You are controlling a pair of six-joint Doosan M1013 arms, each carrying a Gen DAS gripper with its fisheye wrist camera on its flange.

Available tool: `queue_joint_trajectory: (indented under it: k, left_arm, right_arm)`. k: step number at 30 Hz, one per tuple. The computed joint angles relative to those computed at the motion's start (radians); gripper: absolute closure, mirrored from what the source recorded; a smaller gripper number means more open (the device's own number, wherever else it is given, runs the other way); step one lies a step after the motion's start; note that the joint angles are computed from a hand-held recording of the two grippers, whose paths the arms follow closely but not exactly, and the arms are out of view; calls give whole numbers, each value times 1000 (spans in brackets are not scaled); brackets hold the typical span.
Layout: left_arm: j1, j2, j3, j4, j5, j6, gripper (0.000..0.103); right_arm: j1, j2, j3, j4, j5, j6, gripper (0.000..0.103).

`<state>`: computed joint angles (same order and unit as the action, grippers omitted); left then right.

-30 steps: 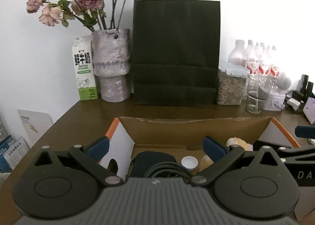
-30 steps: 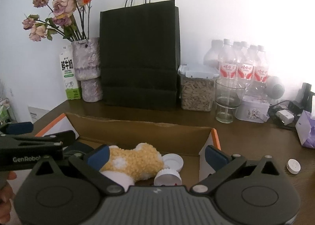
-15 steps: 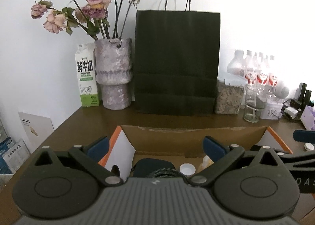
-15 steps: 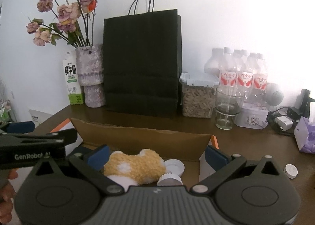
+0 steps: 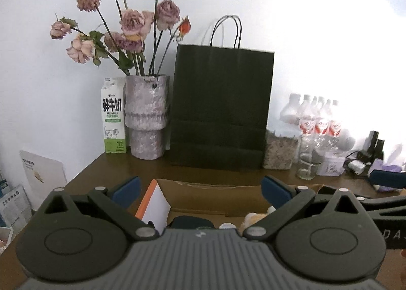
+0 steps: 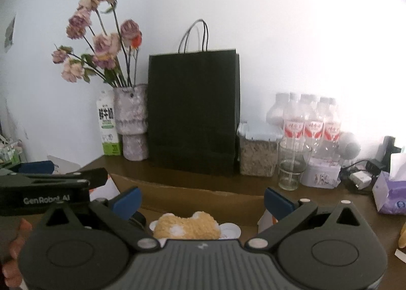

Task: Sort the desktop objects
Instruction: 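Withdraw both open tools from the box back over the table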

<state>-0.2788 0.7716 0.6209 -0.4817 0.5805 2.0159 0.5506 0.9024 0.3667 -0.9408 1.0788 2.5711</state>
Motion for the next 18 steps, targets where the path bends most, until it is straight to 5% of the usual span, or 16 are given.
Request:
queue_joint_trajectory:
  k: [8, 18]
  left_arm:
    - [29, -100, 174, -148, -59, 155, 0]
    - [71, -198, 358, -178, -85, 220, 0]
  right_arm:
    - [45, -73, 136, -84, -38, 71, 0]
    - [101, -124, 257, -63, -25, 111, 0]
